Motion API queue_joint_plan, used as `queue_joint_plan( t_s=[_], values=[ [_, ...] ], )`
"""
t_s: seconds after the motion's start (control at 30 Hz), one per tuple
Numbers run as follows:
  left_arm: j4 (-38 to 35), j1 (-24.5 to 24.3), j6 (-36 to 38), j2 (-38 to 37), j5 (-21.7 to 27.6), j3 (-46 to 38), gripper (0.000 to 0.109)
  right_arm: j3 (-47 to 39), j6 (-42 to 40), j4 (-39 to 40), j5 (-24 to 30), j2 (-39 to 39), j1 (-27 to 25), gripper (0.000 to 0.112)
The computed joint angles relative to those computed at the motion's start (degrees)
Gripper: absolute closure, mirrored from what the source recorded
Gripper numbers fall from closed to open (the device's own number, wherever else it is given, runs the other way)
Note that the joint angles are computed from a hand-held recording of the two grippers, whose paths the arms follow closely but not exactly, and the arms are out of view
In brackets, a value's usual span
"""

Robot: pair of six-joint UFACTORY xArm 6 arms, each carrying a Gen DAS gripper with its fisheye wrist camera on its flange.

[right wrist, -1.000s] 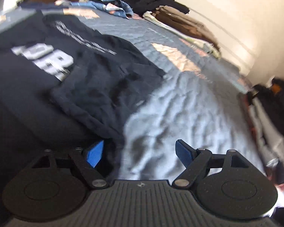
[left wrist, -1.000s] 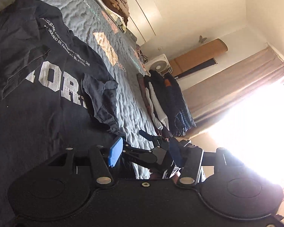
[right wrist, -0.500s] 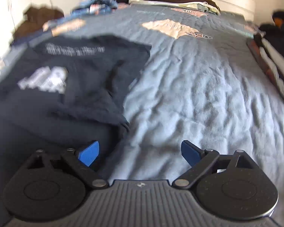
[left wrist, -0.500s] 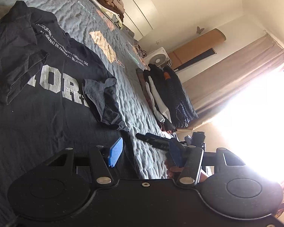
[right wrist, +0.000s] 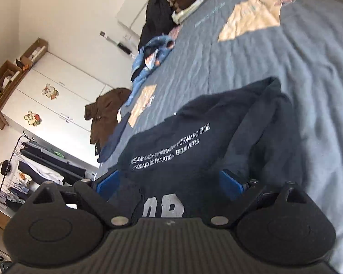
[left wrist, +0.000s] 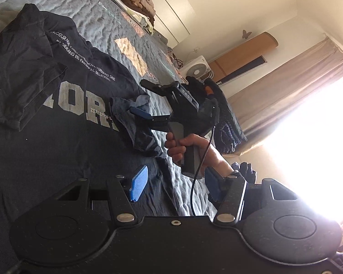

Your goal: Fold clothes

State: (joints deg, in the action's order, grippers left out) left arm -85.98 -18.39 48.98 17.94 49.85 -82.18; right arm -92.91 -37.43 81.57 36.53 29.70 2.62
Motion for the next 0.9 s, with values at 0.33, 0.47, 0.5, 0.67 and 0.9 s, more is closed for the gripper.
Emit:
queue_joint_plan(
  t_s=[0.33, 0.47, 0.5, 0.67, 0.9],
  values=[
    [0.64, 0.15, 0.28, -0.5, -0.71, 0.05, 0.054, -7.81, 4.73, -2.99, -3.15, 6.42, 1.3, 0.018],
    [0.26, -0.08, 0.37, -0.76, -1.05, 0.17, 0.054, -6.85, 0.4, -0.74, 0.54, 4.85, 1.59, 0.018],
    [0.42, -0.25, 0.47, -0.89, -1.53, 0.22, 0.054, -7.57, 1.94, -3.27, -0.25, 5.4, 2.17, 0.018],
    [2.52, -0.55, 0.61, -1.56, -5.24, 0.21, 0.049, -7.16, 8.29, -8.73, -7.4, 5.63, 4.67, 0.021],
    [10.92, -3.46, 0.89, -4.84, -17.82, 2.37, 0.049, 15.98, 6.04, -16.87, -17.48, -17.25, 10.28, 0.02]
  ],
)
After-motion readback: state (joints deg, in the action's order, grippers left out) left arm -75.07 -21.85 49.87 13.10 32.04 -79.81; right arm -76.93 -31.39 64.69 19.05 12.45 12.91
